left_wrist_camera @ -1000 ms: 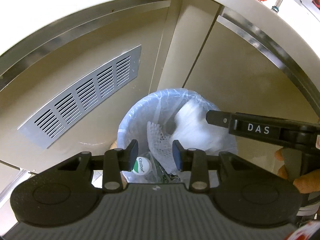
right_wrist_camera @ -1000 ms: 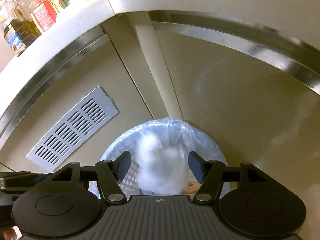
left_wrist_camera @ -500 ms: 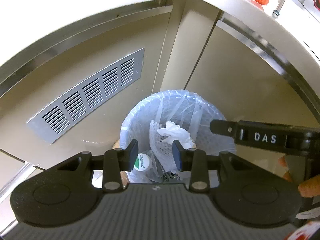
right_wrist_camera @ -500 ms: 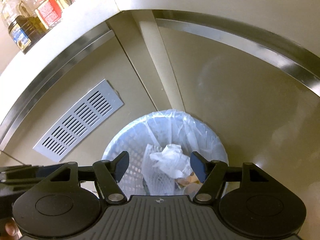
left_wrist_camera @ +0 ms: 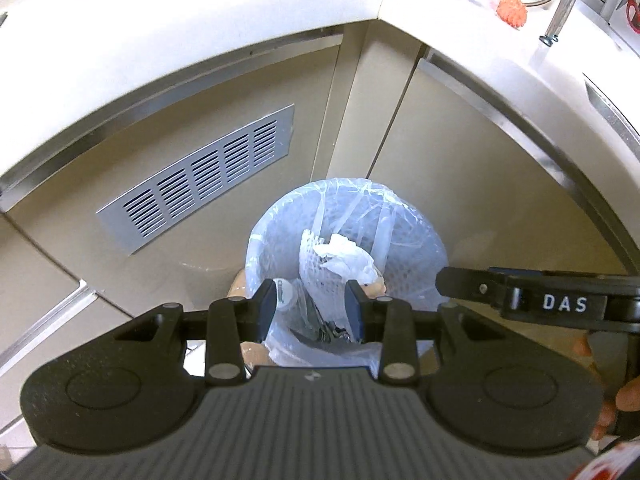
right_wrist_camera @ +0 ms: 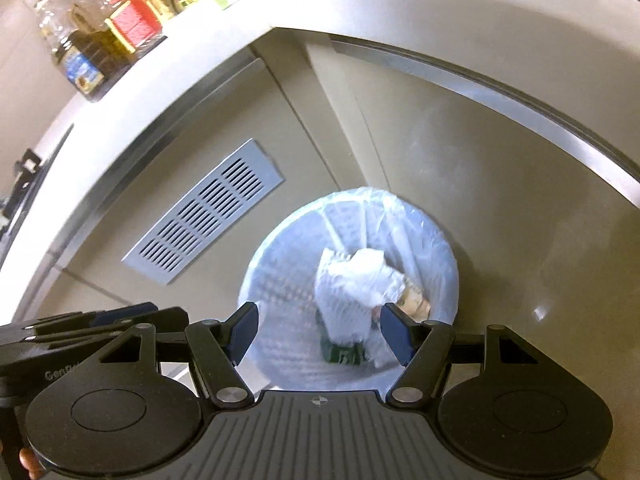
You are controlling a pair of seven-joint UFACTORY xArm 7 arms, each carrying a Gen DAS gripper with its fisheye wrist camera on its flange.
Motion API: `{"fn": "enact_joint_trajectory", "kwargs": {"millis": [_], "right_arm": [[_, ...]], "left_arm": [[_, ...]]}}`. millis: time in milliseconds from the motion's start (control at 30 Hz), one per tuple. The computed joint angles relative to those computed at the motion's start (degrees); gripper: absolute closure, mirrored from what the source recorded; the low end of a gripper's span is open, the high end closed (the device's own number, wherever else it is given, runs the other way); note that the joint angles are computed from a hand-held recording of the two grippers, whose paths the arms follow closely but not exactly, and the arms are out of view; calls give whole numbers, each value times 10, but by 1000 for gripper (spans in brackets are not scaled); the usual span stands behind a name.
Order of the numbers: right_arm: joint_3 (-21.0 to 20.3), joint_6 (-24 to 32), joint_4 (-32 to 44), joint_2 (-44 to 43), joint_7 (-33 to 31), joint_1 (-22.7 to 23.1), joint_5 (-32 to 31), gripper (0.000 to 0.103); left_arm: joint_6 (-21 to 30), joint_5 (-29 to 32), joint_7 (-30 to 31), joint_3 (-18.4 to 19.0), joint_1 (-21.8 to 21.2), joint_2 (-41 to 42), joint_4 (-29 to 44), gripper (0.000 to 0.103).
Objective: Collect trash
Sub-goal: 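Raise both open tools from the wastebasket back toward the counter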
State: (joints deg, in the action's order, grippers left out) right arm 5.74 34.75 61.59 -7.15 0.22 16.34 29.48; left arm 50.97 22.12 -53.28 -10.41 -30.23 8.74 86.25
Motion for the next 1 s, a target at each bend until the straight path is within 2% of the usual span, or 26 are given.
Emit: {"fn": "enact_joint_trajectory", "kwargs": {"millis": [133,433,733,1000], "right_arm": [[-11,40,-8,-34,-14,0,17,35],[-36,101,-3,-89,-51,-4,36,35],[-40,64,21,-110,-42,-13,29,36],[-25,0,54,-93,30,-30,-38,35]], "left_arm": [[31,8,-12,-7,-11,-13,10,70],[62,26,-23,-22,-15,-46,26,69],[39,51,25,-19,1,-45,71,69],[2,39,100,0,19,-19,125,69]]}}
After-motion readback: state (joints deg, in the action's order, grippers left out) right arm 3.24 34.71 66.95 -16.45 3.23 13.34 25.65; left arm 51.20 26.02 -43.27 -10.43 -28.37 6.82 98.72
